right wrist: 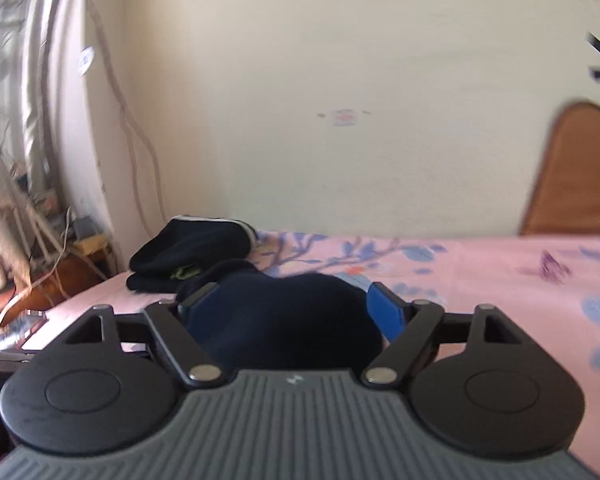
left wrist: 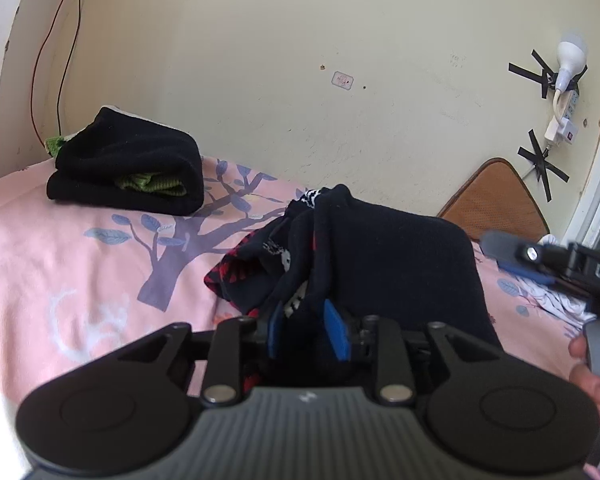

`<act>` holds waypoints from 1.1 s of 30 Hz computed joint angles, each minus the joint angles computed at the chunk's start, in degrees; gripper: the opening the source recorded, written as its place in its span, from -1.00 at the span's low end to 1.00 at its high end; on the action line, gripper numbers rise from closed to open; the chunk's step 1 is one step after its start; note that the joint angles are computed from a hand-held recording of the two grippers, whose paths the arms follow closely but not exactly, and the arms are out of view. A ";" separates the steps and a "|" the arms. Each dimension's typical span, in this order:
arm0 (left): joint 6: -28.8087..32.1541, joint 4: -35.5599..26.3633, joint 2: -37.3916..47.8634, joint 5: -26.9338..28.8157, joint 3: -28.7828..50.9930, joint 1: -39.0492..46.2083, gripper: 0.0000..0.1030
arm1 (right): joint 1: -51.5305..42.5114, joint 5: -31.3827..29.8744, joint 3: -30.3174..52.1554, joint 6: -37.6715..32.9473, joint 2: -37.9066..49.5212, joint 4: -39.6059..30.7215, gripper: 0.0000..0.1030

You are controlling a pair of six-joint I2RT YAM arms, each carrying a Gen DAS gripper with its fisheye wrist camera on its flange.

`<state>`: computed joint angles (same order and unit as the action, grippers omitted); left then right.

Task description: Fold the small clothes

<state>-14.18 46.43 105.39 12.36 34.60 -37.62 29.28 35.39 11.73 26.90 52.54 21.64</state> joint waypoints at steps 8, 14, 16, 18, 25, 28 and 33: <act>-2.38 4.92 0.33 -0.27 -1.91 0.68 0.00 | -17.80 -25.84 -8.49 15.99 -2.24 8.27 0.70; -5.71 3.86 1.09 0.68 -0.71 2.16 0.26 | -27.12 -38.76 -10.21 23.46 4.70 17.96 0.71; -6.82 3.20 1.45 2.10 -0.15 3.02 0.28 | -28.13 -40.44 -11.18 24.48 4.70 20.16 0.71; -8.19 3.04 1.79 3.93 0.16 3.91 0.41 | -27.66 -39.99 -10.98 24.03 4.78 19.73 0.72; -12.82 3.99 3.08 8.83 0.69 6.44 0.57 | -26.80 -39.37 -10.25 22.95 6.34 20.15 0.75; -13.01 3.07 3.15 9.20 1.11 6.48 0.64 | -27.87 -40.71 -11.15 22.45 6.30 21.08 0.77; -11.06 -0.52 2.74 10.67 2.71 6.41 0.86 | -29.09 -42.74 -11.17 21.07 5.30 19.84 0.81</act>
